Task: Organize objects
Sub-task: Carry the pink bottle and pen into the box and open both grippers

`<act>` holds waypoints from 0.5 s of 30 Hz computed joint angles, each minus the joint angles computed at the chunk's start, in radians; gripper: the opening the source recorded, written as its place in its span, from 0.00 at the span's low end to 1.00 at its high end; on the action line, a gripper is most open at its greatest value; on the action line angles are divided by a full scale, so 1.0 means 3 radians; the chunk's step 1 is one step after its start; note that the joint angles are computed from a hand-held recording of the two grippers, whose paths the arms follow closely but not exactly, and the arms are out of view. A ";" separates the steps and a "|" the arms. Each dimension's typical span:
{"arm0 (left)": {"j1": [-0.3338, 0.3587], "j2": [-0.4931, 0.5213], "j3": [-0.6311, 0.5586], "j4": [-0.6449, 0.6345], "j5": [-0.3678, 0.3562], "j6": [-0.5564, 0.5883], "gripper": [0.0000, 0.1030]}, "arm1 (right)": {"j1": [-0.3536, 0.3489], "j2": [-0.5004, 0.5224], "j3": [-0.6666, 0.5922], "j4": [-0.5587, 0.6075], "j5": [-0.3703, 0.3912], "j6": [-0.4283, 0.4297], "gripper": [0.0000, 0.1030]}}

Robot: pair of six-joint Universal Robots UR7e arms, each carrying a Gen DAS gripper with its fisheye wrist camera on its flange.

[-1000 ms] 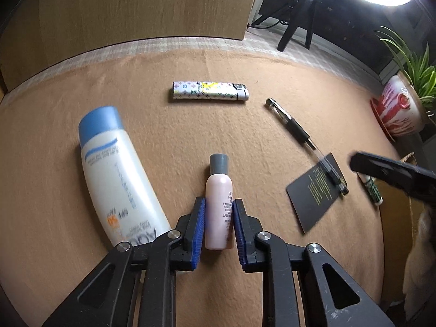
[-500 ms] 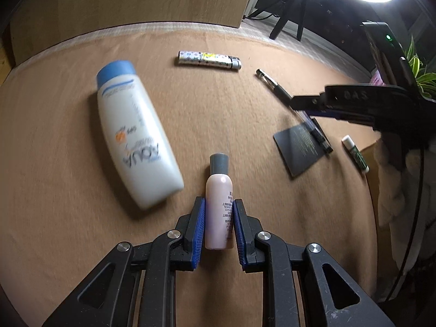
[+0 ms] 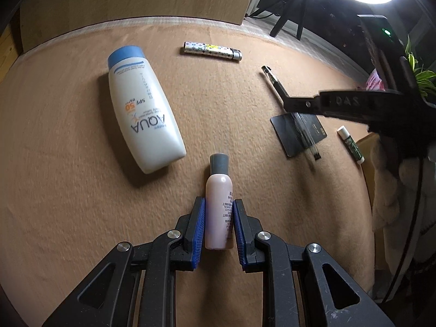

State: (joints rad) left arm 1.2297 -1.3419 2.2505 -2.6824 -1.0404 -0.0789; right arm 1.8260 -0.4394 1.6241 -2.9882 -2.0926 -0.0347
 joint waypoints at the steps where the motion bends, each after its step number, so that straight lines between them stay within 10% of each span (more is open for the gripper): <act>1: -0.0002 -0.0012 0.0016 -0.0007 -0.0006 -0.0009 0.21 | 0.0009 -0.0022 0.0069 -0.0042 0.0014 -0.0007 0.08; 15: -0.0050 -0.0167 0.0213 -0.0004 -0.0150 -0.0204 0.21 | 0.0031 -0.0502 0.1261 -0.0862 0.0259 0.0264 0.08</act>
State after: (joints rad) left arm 1.2146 -1.3921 2.3144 -2.6835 -1.0855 -0.1400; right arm 1.8352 -0.5900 2.0025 -3.2468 -2.0150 0.0446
